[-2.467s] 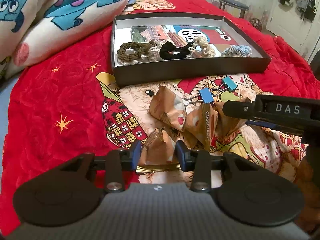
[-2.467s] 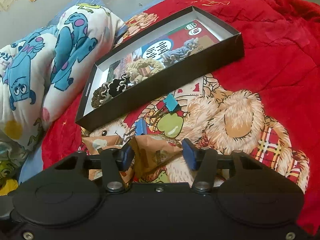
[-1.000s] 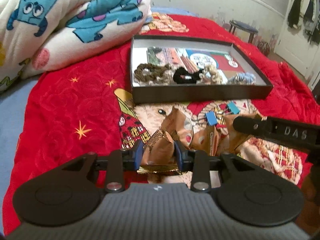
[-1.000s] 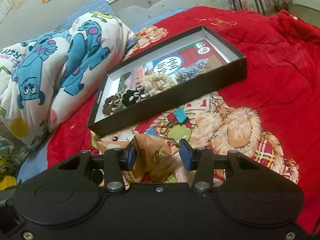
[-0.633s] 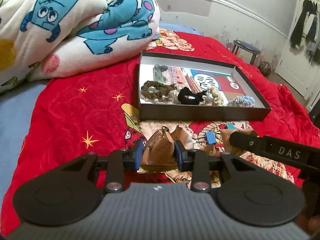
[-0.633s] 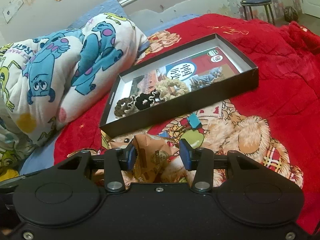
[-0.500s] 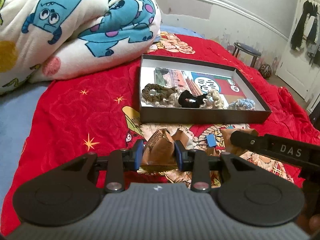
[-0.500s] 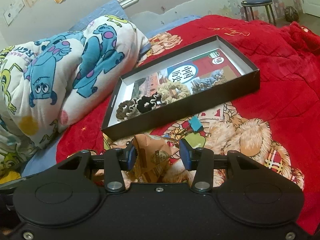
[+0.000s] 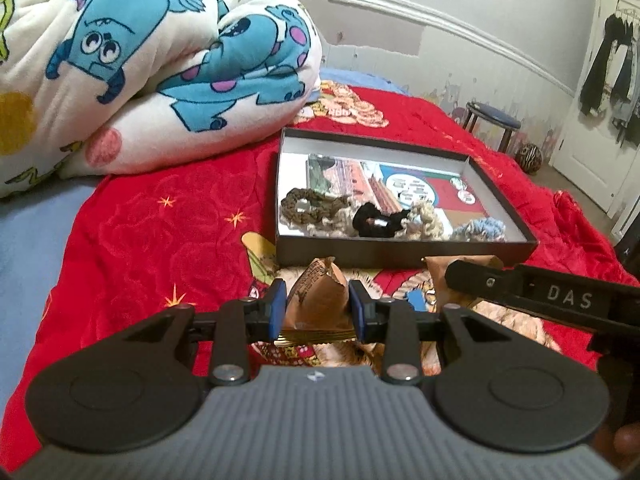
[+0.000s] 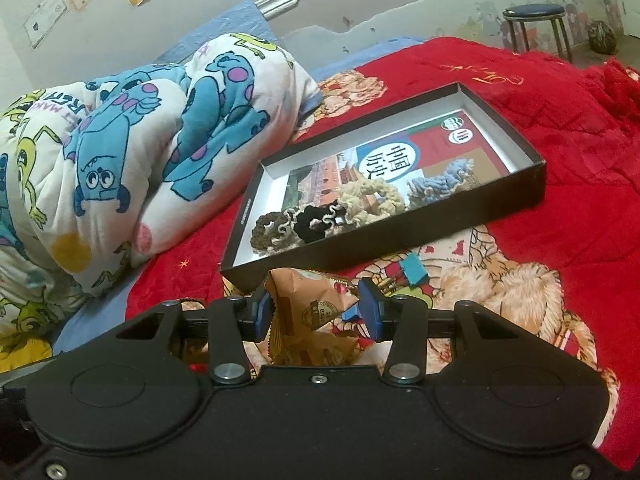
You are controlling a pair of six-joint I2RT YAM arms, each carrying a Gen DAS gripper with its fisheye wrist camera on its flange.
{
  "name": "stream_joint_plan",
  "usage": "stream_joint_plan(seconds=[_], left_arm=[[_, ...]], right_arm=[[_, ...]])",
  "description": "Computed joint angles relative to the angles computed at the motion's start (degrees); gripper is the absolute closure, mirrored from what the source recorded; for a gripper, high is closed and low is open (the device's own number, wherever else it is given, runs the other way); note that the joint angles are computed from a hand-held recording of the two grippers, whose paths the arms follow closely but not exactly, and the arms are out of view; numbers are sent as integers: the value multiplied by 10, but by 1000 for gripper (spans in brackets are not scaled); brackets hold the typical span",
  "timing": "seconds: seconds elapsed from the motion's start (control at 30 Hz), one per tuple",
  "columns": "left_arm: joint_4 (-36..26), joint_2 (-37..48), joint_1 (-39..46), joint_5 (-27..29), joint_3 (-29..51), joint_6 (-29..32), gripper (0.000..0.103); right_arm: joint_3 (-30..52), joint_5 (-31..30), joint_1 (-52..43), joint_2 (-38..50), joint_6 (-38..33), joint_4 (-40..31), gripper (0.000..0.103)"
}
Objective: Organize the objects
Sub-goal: 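Lift the brown sweet toward the box with the left tool while the right tool lifts its sweet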
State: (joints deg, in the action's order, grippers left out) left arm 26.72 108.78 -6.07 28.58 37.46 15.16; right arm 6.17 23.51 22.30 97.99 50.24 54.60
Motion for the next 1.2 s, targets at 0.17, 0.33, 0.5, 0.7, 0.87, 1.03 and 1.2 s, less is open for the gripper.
stream_joint_plan(seconds=[0.17, 0.33, 0.5, 0.7, 0.87, 1.03, 1.2], left_arm=[[16, -11, 0, 12, -8, -16, 66], [28, -10, -2, 8, -10, -22, 66], [51, -10, -3, 2, -16, -25, 66], [71, -15, -5, -2, -24, -21, 65], [82, -17, -3, 1, -25, -27, 66], [79, -16, 1, -4, -19, -36, 65], [100, -19, 2, -3, -24, -35, 66]], right_arm=[[-2, -21, -25, -16, -14, -4, 60], [-7, -36, -47, -33, -28, -2, 60], [-11, -53, -69, -44, -37, 3, 60], [-16, -74, -91, -64, -46, 2, 60], [-20, -87, -106, -84, -55, -4, 60], [-20, -96, -117, -99, -65, -8, 60], [-21, -98, -127, -121, -78, -19, 60]])
